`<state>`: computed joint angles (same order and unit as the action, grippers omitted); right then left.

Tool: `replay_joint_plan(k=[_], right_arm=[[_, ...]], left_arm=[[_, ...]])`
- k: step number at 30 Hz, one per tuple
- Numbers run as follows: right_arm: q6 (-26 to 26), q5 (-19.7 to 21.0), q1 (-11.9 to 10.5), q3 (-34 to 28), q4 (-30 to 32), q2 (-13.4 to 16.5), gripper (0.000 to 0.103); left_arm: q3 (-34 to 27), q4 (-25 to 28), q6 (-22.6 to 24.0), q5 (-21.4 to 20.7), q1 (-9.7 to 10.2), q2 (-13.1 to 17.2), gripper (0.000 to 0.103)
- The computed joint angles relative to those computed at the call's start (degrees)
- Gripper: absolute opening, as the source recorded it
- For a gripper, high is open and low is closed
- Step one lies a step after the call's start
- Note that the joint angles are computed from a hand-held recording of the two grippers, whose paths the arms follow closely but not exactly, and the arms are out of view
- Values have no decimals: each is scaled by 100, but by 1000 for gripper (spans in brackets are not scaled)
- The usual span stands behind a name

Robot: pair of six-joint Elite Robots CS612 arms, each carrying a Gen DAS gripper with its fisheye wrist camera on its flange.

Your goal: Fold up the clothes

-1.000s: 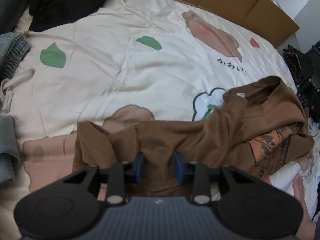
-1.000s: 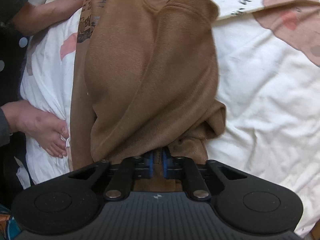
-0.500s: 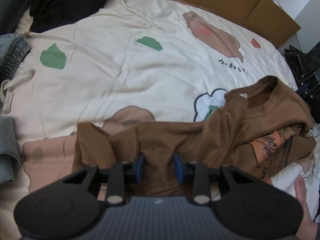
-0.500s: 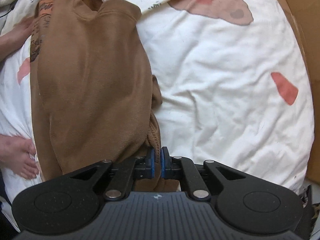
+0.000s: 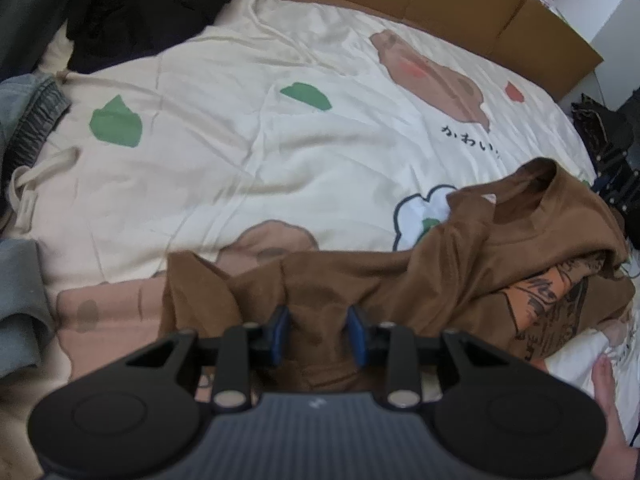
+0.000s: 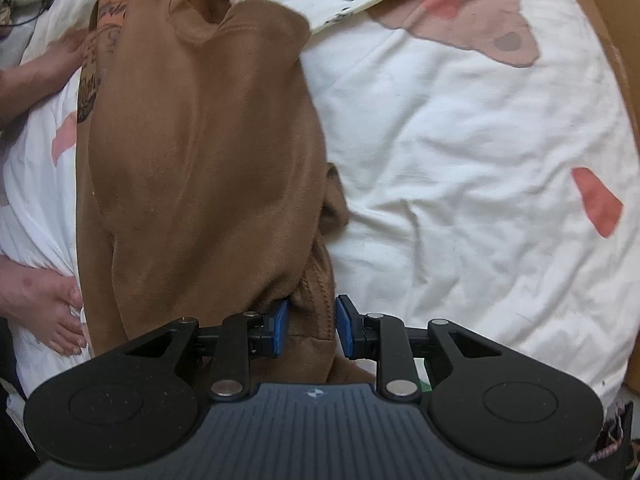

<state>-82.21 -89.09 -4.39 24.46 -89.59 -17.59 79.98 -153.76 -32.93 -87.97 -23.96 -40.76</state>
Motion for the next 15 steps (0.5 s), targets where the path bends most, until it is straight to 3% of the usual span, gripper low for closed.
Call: replay_joint_plan(k=[1, 3, 9, 13, 15], right_arm=[[-2, -22, 9, -54, 80, 32, 29], [15, -65, 19, -34, 83, 20, 6], [377, 54, -38, 430, -440, -252, 6], [868, -191, -42, 1334, -1462, -678, 5], [1344, -125, -63, 1593, -1710, -819, 5]], left_arm=[[18, -7, -19, 28, 3, -18, 34], [46, -6, -42, 104, 8, -50, 34], [124, -52, -50, 260, 36, -118, 34], [162, -34, 195, 471, 8, -152, 34], [177, -39, 312, 555, -9, -162, 33]])
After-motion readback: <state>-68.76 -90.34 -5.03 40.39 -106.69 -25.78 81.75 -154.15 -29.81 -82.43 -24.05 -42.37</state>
